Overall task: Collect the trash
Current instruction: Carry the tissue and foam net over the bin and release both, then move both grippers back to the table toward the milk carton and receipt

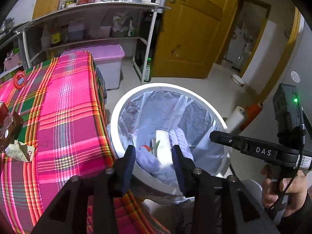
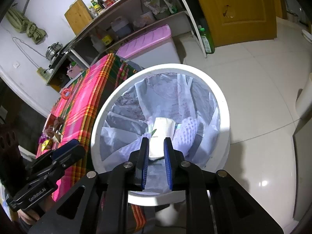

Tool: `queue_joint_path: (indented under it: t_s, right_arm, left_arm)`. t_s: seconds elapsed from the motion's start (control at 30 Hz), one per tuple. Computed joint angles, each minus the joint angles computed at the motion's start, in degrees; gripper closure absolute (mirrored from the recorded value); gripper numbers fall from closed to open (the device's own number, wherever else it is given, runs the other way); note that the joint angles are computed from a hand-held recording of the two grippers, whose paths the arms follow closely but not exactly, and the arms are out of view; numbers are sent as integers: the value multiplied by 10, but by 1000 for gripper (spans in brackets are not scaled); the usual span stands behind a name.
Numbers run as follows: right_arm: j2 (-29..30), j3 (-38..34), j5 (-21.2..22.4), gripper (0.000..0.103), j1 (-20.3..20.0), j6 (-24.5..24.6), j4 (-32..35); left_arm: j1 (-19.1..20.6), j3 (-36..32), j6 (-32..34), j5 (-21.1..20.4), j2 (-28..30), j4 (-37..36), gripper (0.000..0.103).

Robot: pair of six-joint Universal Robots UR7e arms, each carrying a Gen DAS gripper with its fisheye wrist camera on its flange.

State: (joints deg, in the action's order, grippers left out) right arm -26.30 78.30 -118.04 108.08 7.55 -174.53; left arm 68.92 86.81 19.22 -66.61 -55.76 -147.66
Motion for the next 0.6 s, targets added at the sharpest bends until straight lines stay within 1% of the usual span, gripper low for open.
queue_joint_path:
  t_s: [0.23,0.37,0.43,0.5,0.6]
  right_arm:
    - [-6,13,4,87,16,-15,-23]
    - [-8,19,6,86,28,-25,-35]
    - [-8,21,8,84,34,-32,-39]
    - [-7,22,10,81,41,-40,-43]
    - [-5,23,14,79,50,-48,-47]
  left_arm:
    - [-7,29,4,-8,-27,-30,64]
    - [-11,53,5,0,-49,-52,64]
    - [-14,64,5,3,-61,-62,64]
    - [-16,75,7,8,-71,-71,65]
    - [-18,89,9,12,-87,-82,64]
